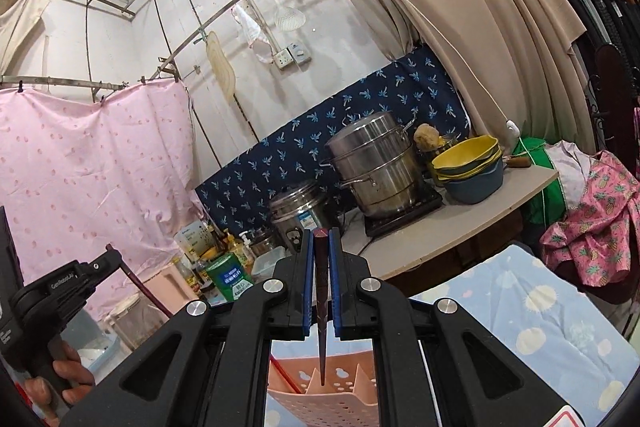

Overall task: Organize utensils
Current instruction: 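Lift both dark-red chopsticks into the pink basket and open both tools, then move both open tools back over the remaining chopsticks and gold spoon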

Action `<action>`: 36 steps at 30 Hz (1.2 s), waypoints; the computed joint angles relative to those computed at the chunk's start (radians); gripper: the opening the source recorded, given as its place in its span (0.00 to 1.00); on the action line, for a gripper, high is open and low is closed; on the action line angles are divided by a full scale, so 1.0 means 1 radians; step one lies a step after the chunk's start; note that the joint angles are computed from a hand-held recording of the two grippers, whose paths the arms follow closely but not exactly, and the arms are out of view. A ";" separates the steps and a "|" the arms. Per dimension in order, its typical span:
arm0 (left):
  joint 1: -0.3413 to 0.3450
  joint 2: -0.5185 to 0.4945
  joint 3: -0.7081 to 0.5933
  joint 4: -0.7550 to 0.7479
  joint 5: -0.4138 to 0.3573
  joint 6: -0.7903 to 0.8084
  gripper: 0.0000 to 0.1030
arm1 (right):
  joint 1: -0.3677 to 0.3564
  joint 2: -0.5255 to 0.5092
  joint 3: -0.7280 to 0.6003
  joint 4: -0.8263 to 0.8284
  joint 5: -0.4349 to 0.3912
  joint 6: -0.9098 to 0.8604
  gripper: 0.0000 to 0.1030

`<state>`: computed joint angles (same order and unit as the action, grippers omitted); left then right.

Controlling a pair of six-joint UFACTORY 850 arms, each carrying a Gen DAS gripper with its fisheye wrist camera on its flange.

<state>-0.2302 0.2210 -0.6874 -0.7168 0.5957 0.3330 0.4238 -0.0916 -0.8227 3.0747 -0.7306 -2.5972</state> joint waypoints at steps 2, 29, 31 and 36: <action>0.006 -0.034 -0.011 0.007 -0.010 -0.006 0.07 | 0.002 -0.027 -0.013 -0.010 0.015 -0.002 0.07; 0.047 -0.023 0.076 0.017 -0.213 -0.072 0.63 | -0.003 -0.021 0.077 -0.100 0.082 0.078 0.34; 0.044 -0.001 0.100 0.002 -0.262 -0.061 0.63 | -0.002 0.002 0.107 -0.136 0.093 0.112 0.34; 0.008 0.062 0.184 -0.095 -0.325 0.015 0.64 | 0.005 0.060 0.205 -0.222 0.109 0.200 0.34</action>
